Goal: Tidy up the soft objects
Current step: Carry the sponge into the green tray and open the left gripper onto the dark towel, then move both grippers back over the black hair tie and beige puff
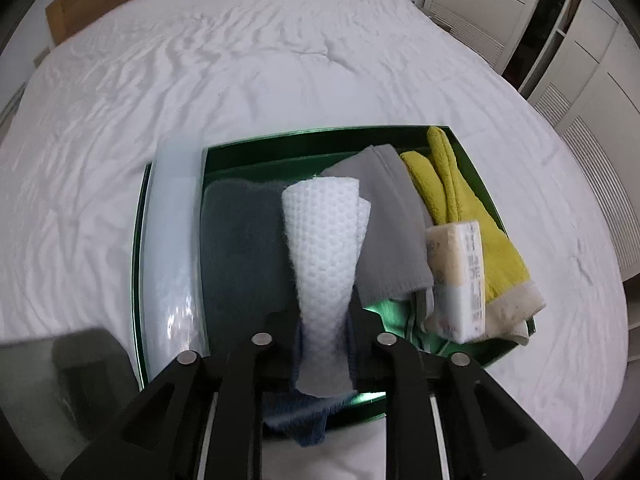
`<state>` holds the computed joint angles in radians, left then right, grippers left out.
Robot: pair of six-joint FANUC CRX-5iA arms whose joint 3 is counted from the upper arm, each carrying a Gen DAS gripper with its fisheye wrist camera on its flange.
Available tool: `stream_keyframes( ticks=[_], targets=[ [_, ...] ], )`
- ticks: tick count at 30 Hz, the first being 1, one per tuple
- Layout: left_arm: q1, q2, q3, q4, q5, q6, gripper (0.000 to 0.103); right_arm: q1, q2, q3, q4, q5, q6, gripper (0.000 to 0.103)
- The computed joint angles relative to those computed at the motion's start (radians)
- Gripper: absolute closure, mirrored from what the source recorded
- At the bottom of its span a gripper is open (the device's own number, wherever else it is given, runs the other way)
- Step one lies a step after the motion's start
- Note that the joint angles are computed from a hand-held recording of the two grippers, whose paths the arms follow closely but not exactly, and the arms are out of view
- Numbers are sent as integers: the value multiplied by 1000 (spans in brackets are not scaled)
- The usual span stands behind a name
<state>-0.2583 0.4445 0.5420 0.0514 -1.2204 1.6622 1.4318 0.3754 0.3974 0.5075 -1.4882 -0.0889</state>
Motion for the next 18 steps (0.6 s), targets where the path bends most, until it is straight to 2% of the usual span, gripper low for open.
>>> stream_keyframes(
  ticks=[1, 3, 6, 9, 18],
  targets=[
    [-2, 7, 15, -3, -4, 5, 75, 0, 5, 8, -1, -6, 2, 27],
    [-9, 1, 22, -30, 5, 22, 43, 0, 15, 24, -4, -15, 5, 27],
    [0, -28, -5, -18, 44, 20, 19, 1, 35, 56, 0, -28, 11, 27],
    [11, -42, -8, -3, 49, 3, 12, -5, 52, 76, 4, -27, 17, 27],
    [39, -72, -19, 62, 44, -24, 9, 3, 100, 151, 26, -60, 27, 27]
  ],
)
